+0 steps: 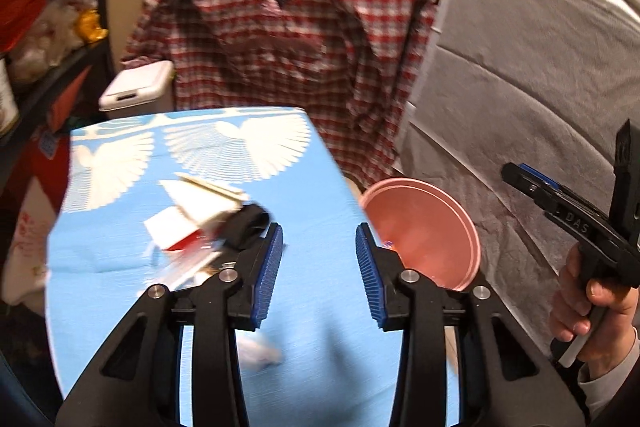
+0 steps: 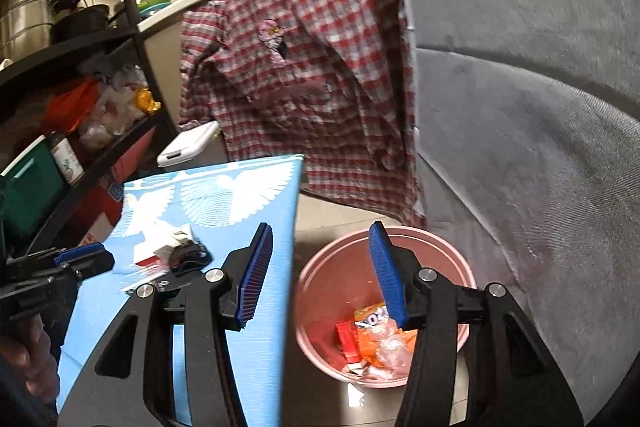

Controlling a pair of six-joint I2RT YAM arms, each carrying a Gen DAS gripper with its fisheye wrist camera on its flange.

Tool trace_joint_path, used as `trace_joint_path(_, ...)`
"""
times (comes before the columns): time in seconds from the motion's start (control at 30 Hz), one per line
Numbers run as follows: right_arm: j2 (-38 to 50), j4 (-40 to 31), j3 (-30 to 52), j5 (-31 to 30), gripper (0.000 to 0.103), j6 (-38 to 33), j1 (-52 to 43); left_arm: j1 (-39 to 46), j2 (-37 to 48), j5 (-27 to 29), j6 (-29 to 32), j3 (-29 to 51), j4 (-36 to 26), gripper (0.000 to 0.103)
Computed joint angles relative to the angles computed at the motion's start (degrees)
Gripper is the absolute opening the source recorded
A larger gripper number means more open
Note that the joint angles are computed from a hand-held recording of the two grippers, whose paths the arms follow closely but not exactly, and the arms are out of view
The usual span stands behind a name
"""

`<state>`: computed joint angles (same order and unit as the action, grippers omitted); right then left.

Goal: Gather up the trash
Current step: 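Move the right tool back over the table toward the white face mask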

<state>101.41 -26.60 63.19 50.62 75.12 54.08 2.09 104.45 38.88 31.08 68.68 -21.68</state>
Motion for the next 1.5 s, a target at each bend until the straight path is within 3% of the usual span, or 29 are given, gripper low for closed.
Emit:
trace_joint_path(0.27,5.19,0.76,8.26,-0.14,0.023,-4.35,1.7,9.36,7.25,2.87,1.51,10.27,-5.18,0.029)
trace_joint_path(0.57,11.56,6.46,13.99,-4.68,0.017,-9.86,1.63,14.36,15.72,3.11,1.29,20.82,-9.47,0.025)
trace_joint_path(0.8,17.71,13.4,18.01,-12.84,0.017,-14.99,-0.15,15.24,20.4,2.28,2.65,25.61,-11.38,0.021)
trace_joint_path(0.97,24.31,14.15,24.89,-18.71,0.02,-19.68,-1.02,15.69,23.87,1.8,3.24,29.39,-12.84,0.02)
trace_joint_path(1.13,31.21,12.6,33.2,-24.39,0.024,-24.33,-1.31,15.68,27.49,1.18,4.27,33.07,-14.65,0.02)
trace_joint_path(1.27,36.7,9.94,40.38,-29.1,0.037,-27.78,-1.75,14.63,30.32,0.58,6.96,35.51,-17.11,0.02)
trace_joint_path(1.5,42.03,6.47,47.36,-32.96,0.039,-31.32,-1.99,11.75,32.85,-1.56,10.1,35.79,-17.69,0.021)
